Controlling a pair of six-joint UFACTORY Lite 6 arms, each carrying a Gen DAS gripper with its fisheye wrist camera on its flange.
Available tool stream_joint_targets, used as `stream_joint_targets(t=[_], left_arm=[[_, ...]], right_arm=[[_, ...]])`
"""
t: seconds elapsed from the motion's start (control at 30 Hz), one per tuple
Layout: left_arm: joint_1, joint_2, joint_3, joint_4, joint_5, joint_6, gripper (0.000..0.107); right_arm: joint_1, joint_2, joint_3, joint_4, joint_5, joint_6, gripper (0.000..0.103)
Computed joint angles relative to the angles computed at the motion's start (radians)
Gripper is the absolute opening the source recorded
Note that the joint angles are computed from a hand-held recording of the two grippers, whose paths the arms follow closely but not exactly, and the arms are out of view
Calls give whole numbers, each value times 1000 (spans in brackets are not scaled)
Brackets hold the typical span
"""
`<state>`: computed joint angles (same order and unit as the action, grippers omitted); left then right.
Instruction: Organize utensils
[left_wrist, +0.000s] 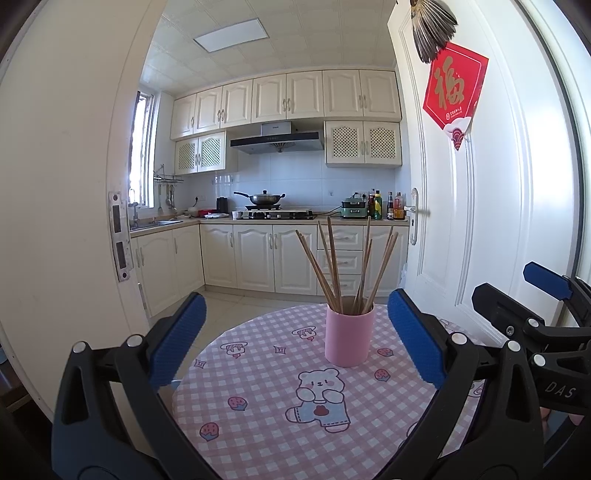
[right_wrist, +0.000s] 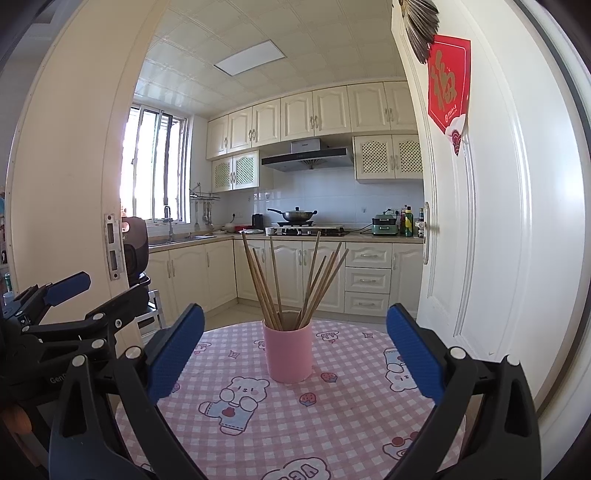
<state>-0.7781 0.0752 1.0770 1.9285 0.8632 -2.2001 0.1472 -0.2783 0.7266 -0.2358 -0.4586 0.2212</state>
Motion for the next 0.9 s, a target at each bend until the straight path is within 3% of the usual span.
stream_joint_targets(t=[0.9], left_arm=[[-2, 7, 8, -13, -5, 14, 97]], right_arm=[[9, -12, -10, 10, 7, 4, 95]])
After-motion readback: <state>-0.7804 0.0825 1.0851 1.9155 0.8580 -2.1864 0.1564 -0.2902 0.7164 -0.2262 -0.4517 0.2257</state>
